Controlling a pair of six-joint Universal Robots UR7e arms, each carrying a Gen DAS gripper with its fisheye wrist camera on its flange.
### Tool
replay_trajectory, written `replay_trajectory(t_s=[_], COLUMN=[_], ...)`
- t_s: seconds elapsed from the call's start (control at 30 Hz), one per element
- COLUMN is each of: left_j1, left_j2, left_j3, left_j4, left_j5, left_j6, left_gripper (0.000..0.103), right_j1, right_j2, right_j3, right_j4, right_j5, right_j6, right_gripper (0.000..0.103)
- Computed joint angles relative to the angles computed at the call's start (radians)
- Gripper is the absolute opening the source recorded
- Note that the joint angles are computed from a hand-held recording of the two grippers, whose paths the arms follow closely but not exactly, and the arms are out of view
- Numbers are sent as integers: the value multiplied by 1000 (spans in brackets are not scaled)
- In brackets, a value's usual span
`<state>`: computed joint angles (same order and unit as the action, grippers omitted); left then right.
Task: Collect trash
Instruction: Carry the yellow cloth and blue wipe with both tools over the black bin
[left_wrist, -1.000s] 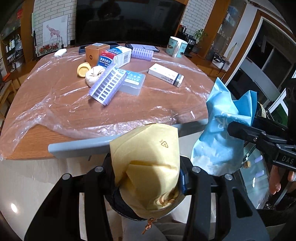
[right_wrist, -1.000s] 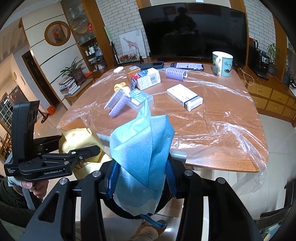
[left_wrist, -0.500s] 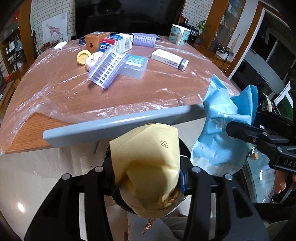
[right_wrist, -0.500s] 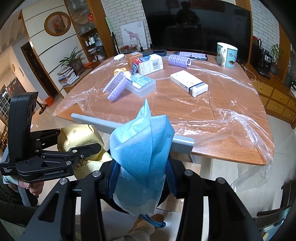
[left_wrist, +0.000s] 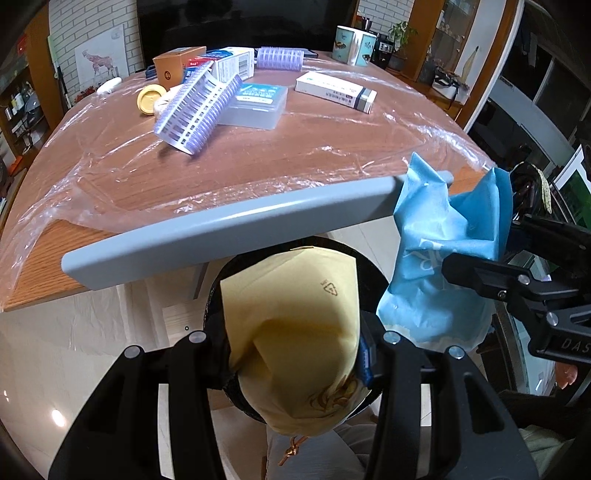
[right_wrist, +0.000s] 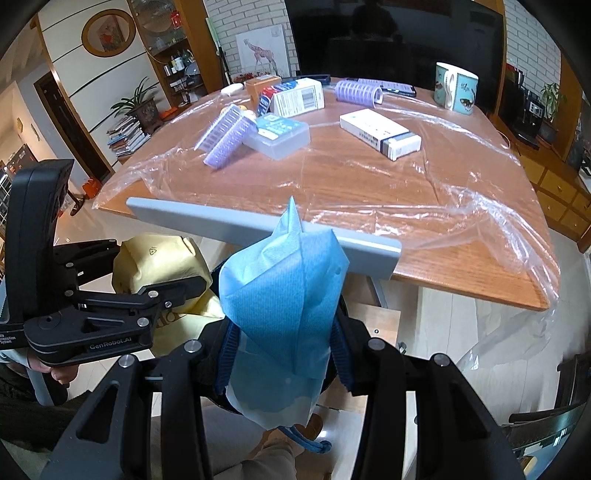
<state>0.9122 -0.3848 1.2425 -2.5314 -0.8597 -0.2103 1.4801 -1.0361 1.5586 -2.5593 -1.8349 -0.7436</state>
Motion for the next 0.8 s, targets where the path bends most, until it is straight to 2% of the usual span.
replay_trajectory(t_s=[0.8], left_j1=[22], left_j2=[61], left_j3=[-67], left_j4=[94], left_j5=[21], left_j6=[19], left_gripper=[49], right_j1=[-1], right_j2=[63], right_j3=[6], right_j4=[-39], right_j5=[-72], right_j6=[-35], right_gripper=[44])
